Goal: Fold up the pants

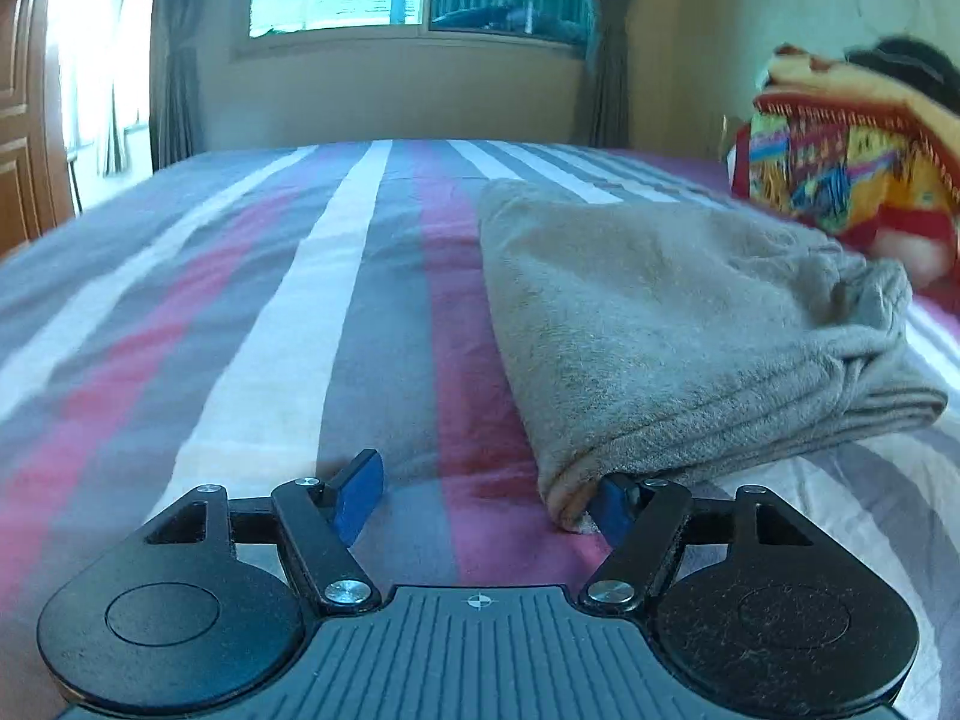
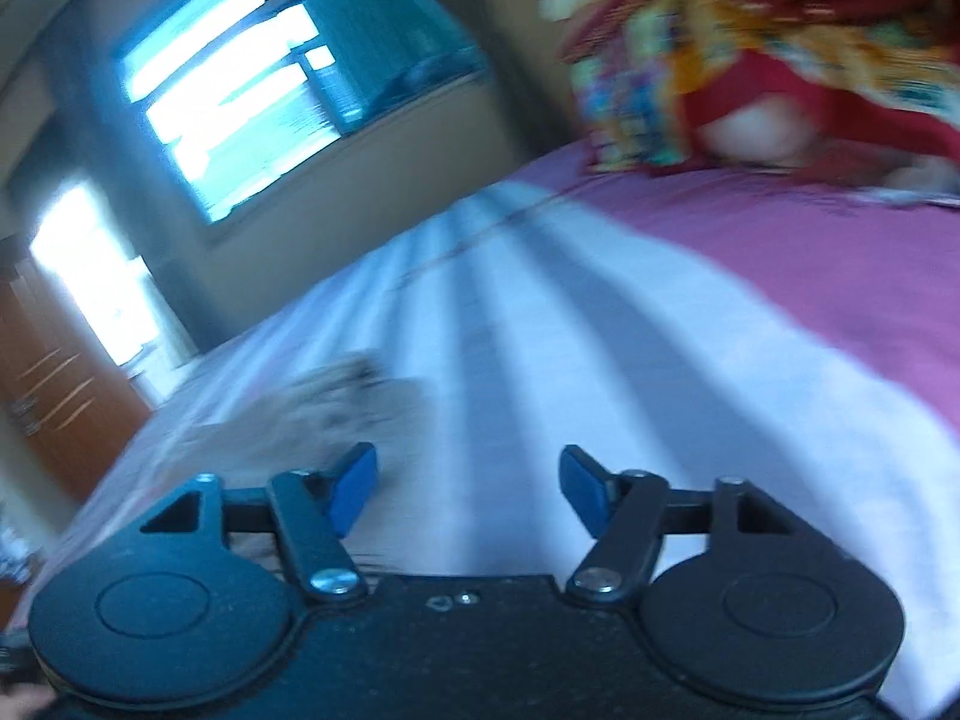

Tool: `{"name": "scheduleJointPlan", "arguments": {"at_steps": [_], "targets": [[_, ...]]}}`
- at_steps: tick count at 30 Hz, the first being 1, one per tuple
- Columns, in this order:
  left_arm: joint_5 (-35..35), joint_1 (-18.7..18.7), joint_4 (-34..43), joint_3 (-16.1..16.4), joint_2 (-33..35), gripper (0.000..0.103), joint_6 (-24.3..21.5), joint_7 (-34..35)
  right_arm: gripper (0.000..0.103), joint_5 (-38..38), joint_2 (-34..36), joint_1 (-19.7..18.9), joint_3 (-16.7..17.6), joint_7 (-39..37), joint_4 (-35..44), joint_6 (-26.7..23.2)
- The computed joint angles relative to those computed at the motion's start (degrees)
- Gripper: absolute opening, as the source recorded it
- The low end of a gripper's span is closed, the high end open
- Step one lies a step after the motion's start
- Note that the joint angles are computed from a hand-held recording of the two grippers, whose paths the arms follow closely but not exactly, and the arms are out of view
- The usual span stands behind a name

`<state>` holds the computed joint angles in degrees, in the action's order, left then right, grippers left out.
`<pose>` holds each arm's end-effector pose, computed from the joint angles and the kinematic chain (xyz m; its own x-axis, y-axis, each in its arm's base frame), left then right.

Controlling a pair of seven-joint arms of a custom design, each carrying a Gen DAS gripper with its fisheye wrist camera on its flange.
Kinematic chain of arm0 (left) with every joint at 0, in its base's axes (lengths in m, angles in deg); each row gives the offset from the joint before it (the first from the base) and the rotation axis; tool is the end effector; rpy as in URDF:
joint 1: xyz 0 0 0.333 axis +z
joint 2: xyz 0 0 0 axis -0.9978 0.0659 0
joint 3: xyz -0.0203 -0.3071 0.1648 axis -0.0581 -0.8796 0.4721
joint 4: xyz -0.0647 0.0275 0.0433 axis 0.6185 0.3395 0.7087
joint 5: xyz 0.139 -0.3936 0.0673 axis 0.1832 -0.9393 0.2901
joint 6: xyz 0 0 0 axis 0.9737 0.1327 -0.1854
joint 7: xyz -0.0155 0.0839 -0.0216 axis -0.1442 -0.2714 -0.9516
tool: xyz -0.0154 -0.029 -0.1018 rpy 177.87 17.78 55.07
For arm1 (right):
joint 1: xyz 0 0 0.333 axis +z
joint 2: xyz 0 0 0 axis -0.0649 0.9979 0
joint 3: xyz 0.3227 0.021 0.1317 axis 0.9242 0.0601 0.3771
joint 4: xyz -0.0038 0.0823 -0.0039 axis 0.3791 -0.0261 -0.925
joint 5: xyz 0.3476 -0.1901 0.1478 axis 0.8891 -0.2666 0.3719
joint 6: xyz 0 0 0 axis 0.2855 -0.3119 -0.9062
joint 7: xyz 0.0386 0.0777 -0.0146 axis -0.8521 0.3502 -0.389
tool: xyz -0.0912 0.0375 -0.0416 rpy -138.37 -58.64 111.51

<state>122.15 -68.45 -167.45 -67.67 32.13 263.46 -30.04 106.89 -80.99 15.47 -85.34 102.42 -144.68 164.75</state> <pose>0.4240 -0.0534 0.5006 0.2632 -0.9638 0.0420 -0.4978 -0.1730 -0.8499 0.5161 0.1257 0.5629 0.3143 -0.8491 -0.4246 -0.5288 0.2149 -0.8211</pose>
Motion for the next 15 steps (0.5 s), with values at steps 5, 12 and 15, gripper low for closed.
{"name": "scheduleJointPlan", "arguments": {"at_steps": [5,12,15], "targets": [[3.43,7.51,-0.29,-4.50,0.07,0.072,6.44,-6.06,0.055,-10.60,5.62,1.72,2.55,7.71,6.67,-2.86],[0.36,19.29,-1.35,-13.46,-1.54,0.073,13.97,-7.00,0.024,-40.40,14.04,1.93,5.16,32.93,13.04,-1.56],[-3.07,22.89,-2.19,-16.25,-2.11,0.073,16.95,-5.51,0.014,-22.50,10.72,3.53,5.93,15.73,12.63,1.14]]}}
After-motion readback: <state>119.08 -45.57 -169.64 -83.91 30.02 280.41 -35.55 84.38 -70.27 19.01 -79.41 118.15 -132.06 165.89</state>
